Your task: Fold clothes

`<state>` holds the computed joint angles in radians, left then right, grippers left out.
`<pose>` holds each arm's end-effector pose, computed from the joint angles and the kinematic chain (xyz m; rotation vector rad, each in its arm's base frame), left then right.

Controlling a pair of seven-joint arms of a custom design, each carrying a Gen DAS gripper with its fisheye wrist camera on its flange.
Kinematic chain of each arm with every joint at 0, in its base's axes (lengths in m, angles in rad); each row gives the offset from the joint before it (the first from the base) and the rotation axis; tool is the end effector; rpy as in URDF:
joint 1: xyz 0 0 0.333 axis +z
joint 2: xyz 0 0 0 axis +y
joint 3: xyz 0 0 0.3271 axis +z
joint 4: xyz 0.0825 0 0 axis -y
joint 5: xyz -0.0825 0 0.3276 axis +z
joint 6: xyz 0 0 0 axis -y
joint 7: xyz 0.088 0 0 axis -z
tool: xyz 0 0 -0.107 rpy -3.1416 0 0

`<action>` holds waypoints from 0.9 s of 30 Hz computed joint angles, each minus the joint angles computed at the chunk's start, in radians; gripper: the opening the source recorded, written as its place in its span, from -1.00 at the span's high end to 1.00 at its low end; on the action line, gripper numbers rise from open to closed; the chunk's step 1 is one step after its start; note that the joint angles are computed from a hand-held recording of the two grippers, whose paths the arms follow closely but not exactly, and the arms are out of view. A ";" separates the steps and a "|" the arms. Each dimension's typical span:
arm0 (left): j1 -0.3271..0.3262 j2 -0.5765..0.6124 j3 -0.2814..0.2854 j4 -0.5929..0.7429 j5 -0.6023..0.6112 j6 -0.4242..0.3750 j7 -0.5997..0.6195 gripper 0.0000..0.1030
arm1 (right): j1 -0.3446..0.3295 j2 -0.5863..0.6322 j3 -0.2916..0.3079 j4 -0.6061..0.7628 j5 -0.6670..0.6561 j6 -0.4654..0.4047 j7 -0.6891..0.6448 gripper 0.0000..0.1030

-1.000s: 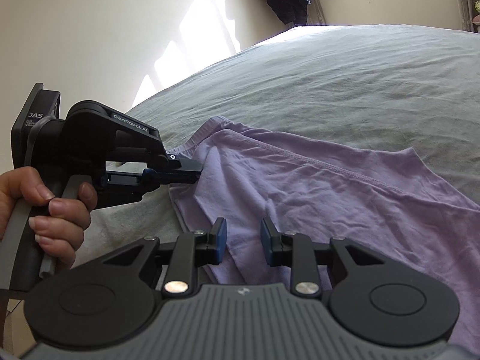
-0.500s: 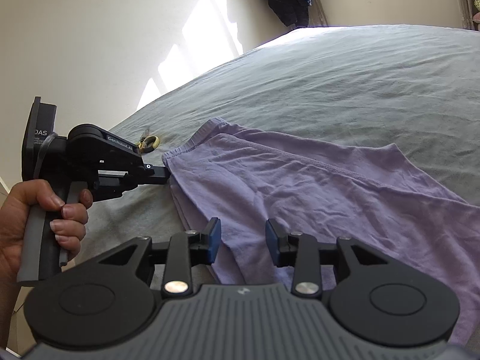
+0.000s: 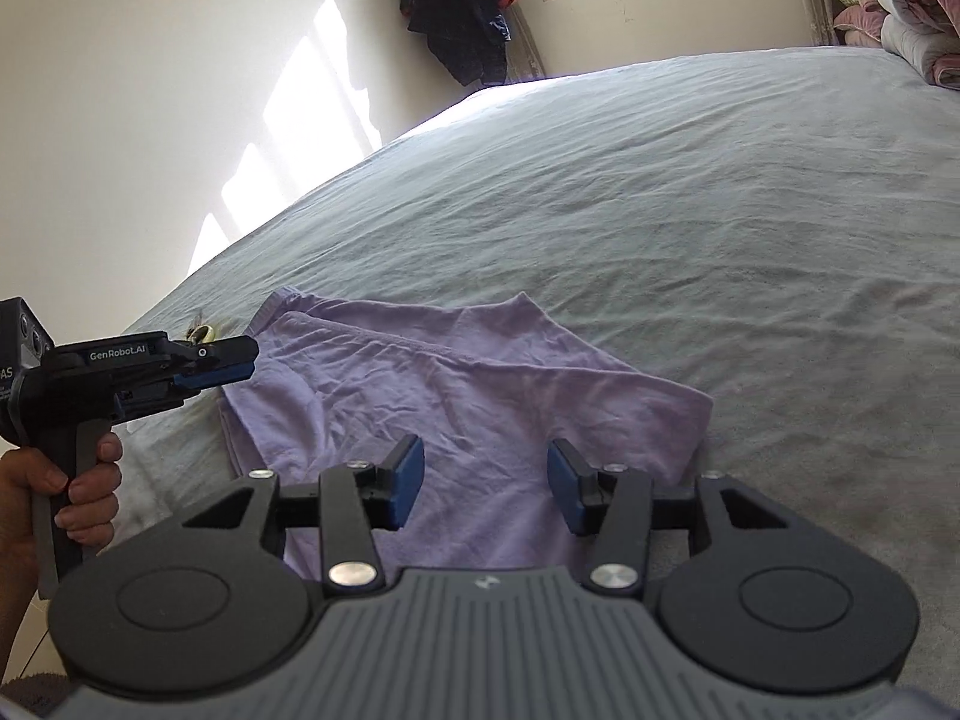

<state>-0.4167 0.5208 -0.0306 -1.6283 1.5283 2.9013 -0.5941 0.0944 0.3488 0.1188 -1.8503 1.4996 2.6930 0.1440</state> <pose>0.5707 -0.3362 0.4006 -1.9886 1.4187 -1.1956 0.6073 0.0903 0.4092 -1.7524 1.2334 -0.2149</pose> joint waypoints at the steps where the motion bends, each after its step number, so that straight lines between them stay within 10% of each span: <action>1: 0.000 0.006 -0.002 -0.001 -0.027 -0.025 0.042 0.57 | 0.000 0.010 -0.003 0.010 0.003 0.014 -0.004 0.03; 21: -0.052 -0.072 -0.041 -0.102 -0.034 -0.204 0.365 0.25 | 0.054 -0.086 -0.018 -0.136 0.114 0.120 -0.497 -0.18; 27: -0.063 -0.091 -0.083 -0.069 -0.147 -0.221 0.536 0.17 | 0.030 -0.161 -0.061 -0.215 0.001 0.034 -0.351 -0.27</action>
